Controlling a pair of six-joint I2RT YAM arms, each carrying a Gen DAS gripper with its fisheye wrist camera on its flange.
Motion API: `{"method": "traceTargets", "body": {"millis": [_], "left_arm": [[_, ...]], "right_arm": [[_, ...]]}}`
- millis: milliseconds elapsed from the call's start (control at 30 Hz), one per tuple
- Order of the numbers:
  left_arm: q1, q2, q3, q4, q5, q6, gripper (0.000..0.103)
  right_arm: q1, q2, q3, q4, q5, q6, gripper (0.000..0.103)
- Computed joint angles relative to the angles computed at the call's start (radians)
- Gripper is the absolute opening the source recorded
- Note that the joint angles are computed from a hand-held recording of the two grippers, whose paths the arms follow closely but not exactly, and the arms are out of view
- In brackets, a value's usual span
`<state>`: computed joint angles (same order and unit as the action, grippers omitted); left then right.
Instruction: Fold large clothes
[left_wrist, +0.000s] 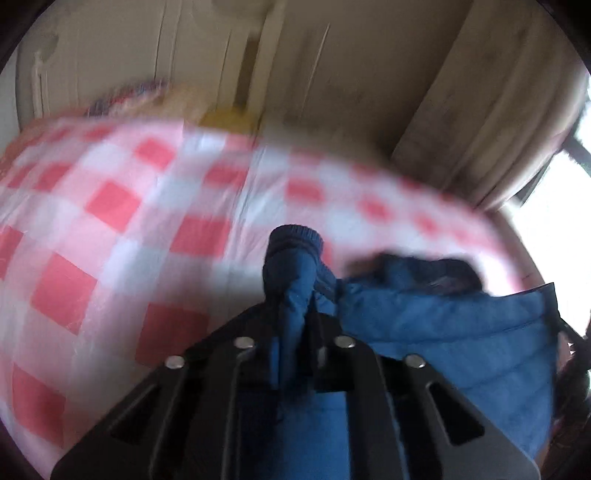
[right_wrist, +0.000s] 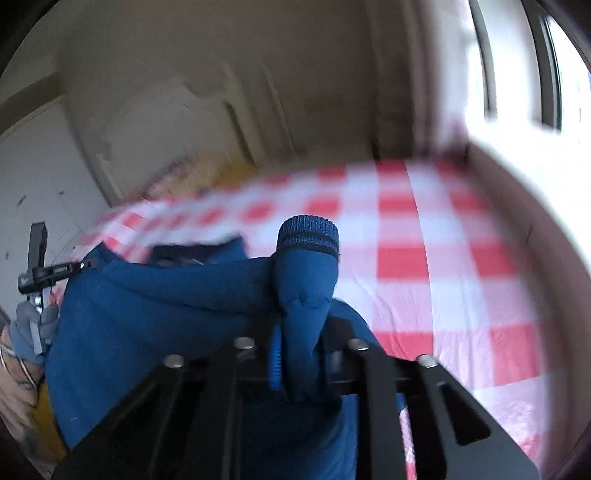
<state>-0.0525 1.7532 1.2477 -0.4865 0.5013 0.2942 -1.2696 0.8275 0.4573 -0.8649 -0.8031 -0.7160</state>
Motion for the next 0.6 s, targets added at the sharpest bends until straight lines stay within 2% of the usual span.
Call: {"method": "traceTargets", "body": {"millis": [33,67,133,167,233,267,300,367,400,467,533,567,600], "left_arm": [[0.026,-0.089,-0.053,0.012,0.044,0.013,0.008],[0.033,-0.128,-0.066,0.011,0.055,0.012,0.008],[0.054,-0.187,-0.020,-0.050,0.096,0.010,0.008],[0.053,-0.192,0.028,-0.083,0.097,-0.003,0.008],[0.030,-0.179,0.119,-0.104,0.060,-0.052,0.009],[0.015,-0.160,0.158,-0.110,0.035,-0.071,0.009],[-0.003,-0.132,0.201,-0.121,0.007,-0.094,0.009],[-0.064,-0.042,0.290,-0.136,-0.083,-0.143,0.011],[-0.100,0.009,0.309,-0.114,-0.149,-0.151,0.011],[-0.132,0.102,0.337,-0.099,-0.218,-0.154,0.012],[-0.168,0.210,0.318,-0.051,-0.312,-0.154,0.016],[-0.187,0.259,0.284,-0.001,-0.373,-0.144,0.023],[-0.193,0.330,0.301,-0.018,-0.389,-0.145,0.026]], "right_arm": [[-0.052,-0.055,0.029,-0.104,-0.036,-0.068,0.015],[-0.137,-0.087,0.094,-0.258,-0.097,-0.184,0.014],[-0.203,-0.097,0.193,-0.388,-0.156,-0.262,0.014],[-0.204,-0.096,0.245,-0.407,-0.176,-0.237,0.014],[-0.107,-0.122,0.300,-0.284,-0.162,-0.018,0.014],[-0.009,-0.135,0.301,-0.153,-0.104,0.159,0.014],[0.068,-0.125,0.297,-0.068,-0.049,0.270,0.014],[0.242,-0.085,0.263,0.102,0.118,0.452,0.014],[0.350,-0.032,0.231,0.196,0.239,0.529,0.014],[0.481,0.102,0.164,0.337,0.403,0.617,0.014],[0.585,0.258,0.073,0.488,0.564,0.649,0.015],[0.613,0.342,0.029,0.560,0.611,0.655,0.017],[0.634,0.426,-0.043,0.681,0.625,0.690,0.018]]}}
